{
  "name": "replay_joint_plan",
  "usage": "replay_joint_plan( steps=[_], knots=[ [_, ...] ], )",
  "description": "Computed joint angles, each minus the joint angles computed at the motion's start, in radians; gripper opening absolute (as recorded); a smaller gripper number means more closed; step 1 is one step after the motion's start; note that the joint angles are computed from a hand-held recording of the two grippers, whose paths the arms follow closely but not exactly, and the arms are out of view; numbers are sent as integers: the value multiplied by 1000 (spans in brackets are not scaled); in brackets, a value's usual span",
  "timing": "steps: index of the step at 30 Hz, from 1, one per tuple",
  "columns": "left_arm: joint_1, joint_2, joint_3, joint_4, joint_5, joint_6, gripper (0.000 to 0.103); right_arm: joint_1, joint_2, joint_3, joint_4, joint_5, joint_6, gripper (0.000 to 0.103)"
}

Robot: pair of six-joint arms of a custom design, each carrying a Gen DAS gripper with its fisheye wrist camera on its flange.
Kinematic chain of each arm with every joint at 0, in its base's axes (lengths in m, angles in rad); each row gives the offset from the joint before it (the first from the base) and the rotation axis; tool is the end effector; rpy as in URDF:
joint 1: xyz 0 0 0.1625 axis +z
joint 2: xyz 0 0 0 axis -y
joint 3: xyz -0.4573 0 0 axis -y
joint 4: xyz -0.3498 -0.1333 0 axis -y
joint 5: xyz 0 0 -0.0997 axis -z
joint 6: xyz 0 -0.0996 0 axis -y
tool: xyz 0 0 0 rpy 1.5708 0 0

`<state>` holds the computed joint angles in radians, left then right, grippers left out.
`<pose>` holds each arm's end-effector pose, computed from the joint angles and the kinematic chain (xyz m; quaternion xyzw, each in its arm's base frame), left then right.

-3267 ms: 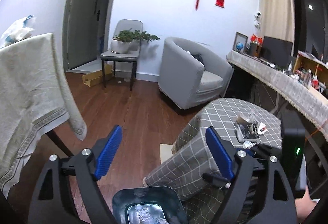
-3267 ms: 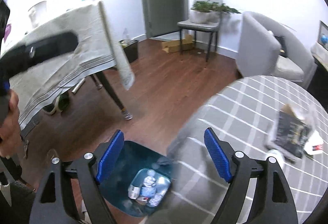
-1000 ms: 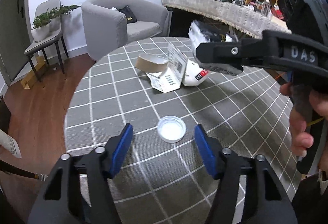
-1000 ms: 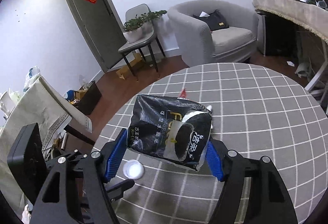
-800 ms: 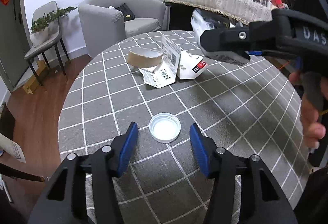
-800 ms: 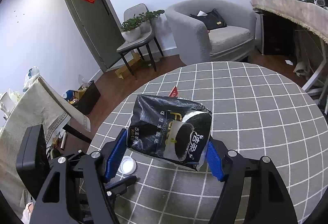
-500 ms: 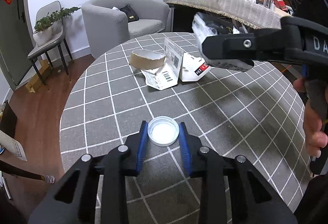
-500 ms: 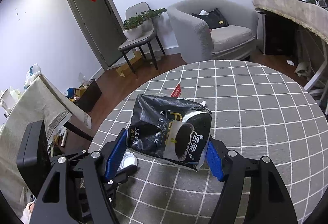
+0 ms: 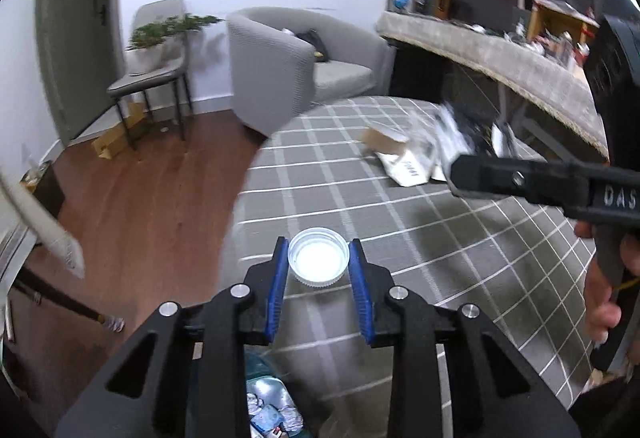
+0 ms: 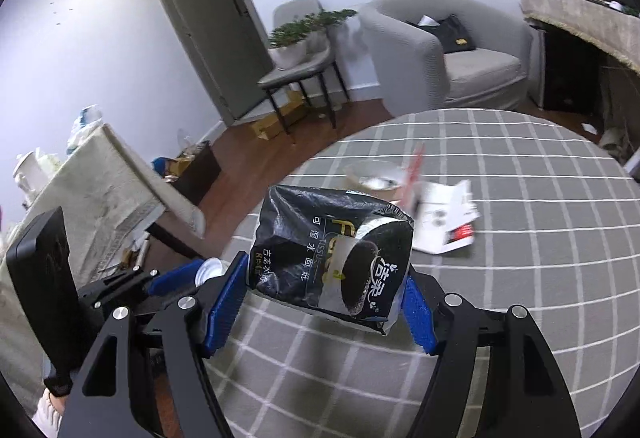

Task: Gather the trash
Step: 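Carry the lid over the bin and open the left gripper while the right carries the black bag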

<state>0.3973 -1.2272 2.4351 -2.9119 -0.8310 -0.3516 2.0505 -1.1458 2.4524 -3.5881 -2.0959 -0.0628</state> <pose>-0.2791 -0.3345 0.2064 0.3496 0.8625 -0.2940 0.2180 0.2640 -0.3267 0.2412 0.1556 -0.8965 0.3791 0.1685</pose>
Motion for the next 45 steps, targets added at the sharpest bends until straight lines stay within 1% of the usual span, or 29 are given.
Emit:
replay_joint_plan(
  steps=[3,5,8,10,14,17,22,25,28,35,40,43,44,45],
  knots=[
    [-21,-74,26,40,49,-50,32,34,35,4,-33,3,-9,71],
    [-35,-125,43,92,74,-95,32,62,61,1,-46,-16,-19,71],
    [-44,-188,57,202,77,-155,32,100,100,1,-80,-31,-35,71],
    [-51,-217,72,262,76,-192,32,121,116,-4,-78,-42,-34,71],
    [-51,-270,102,405,61,-255,33,149,143,-10,-79,-39,-15,71],
    [-29,-306,122,460,33,-278,33,161,159,-17,-72,-34,6,71],
    [50,-359,140,553,-42,-306,33,180,205,-44,-62,-31,24,71],
    [105,-371,151,562,-91,-314,33,185,235,-72,-44,-22,31,71],
    [149,-368,162,564,-118,-303,32,190,265,-93,-31,-10,38,71],
    [253,-323,188,504,-188,-262,32,202,319,-142,23,9,53,71],
    [280,-311,208,471,-209,-241,32,210,356,-176,52,13,65,71],
    [311,-295,215,446,-221,-212,33,210,371,-190,66,17,66,71],
    [315,-302,215,450,-222,-212,34,210,377,-195,72,18,68,71],
    [325,-307,214,446,-222,-206,40,211,383,-199,77,18,69,71]
  ],
)
